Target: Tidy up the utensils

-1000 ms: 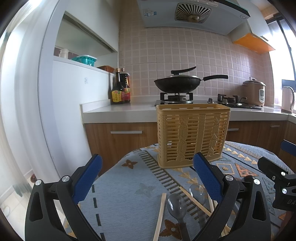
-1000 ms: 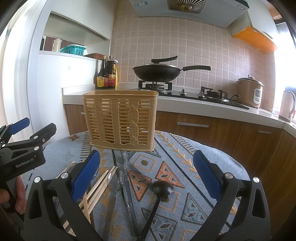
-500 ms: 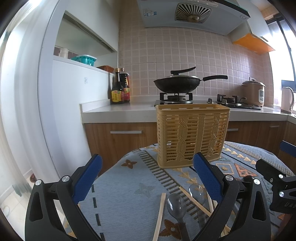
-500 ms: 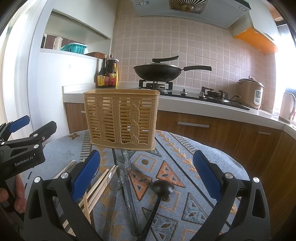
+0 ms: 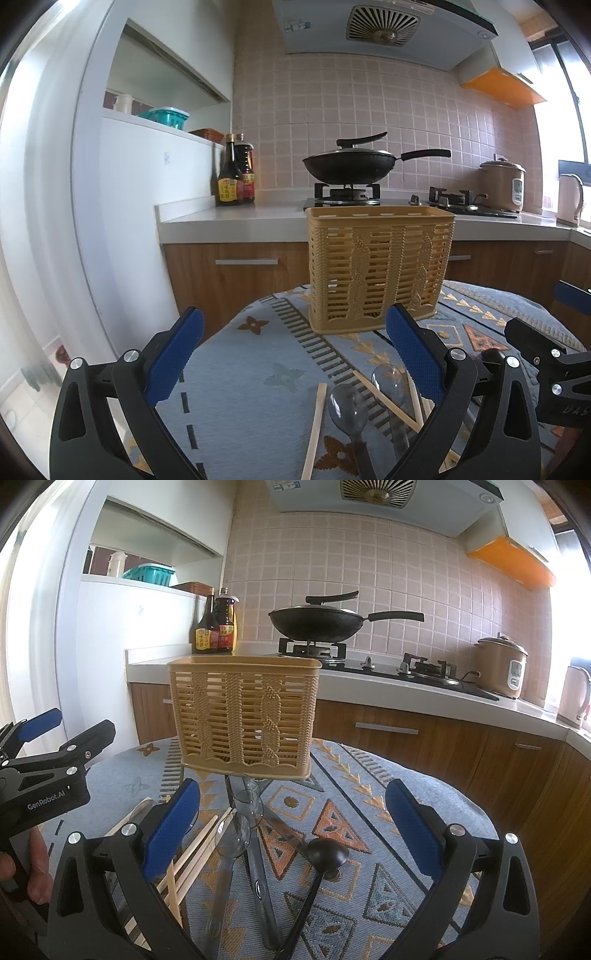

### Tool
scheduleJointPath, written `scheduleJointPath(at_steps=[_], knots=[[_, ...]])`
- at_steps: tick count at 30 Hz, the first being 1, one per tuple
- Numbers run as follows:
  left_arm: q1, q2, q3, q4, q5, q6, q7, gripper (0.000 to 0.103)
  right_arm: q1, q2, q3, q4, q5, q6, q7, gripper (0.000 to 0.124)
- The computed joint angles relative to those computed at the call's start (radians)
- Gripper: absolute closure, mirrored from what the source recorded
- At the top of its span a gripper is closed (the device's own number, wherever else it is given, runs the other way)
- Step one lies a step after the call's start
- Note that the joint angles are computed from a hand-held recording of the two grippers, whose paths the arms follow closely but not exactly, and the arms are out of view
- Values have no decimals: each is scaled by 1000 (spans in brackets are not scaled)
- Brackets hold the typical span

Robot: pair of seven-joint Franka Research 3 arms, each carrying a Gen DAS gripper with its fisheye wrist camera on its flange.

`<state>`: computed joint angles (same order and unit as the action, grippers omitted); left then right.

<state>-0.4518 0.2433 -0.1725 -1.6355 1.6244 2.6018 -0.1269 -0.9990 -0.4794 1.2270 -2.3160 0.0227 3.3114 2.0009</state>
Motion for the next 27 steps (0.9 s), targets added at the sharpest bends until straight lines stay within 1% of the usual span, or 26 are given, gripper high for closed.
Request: scheduleJointPath(at_steps=[8, 12, 14, 16, 18, 20, 22, 23, 24, 25, 27], knots=[[-1, -1, 0, -2, -3, -2, 3, 7, -1, -9, -1, -2, -1, -3, 4, 28], [-3, -2, -1, -5, -7, -8, 6, 7, -15, -35, 7, 3, -1, -23, 18, 28], [-9, 0, -2, -1, -8, -34, 15, 7, -26, -54, 12, 10, -4, -47, 35, 28], [-20, 1, -2, 2, 12, -64, 11, 7, -39, -93, 12, 19, -5, -96, 69, 28], [-17, -5, -2, 0, 13, -64, 3, 7, -34, -89, 0, 34, -31, -147, 83, 28], [-5, -16, -2, -3, -4, -51, 3, 7, -9, -60, -28, 45, -67, -184, 75, 28], [21, -28, -1, -1, -58, 2, 48, 8, 40, -18, -79, 53, -100, -214, 57, 28], [32, -30, -2, 4, -95, 22, 86, 11, 62, 3, -101, 63, -116, -235, 46, 28], [53, -34, -2, 9, -157, 63, 145, 15, 88, 28, -126, 79, -133, -267, 30, 28], [67, -36, 1, 11, -216, 99, 196, 15, 109, 51, -148, 102, -148, -312, 14, 28], [127, -28, -18, 11, -470, 209, 431, 17, 144, 98, -182, 143, -175, -386, -15, 28]])
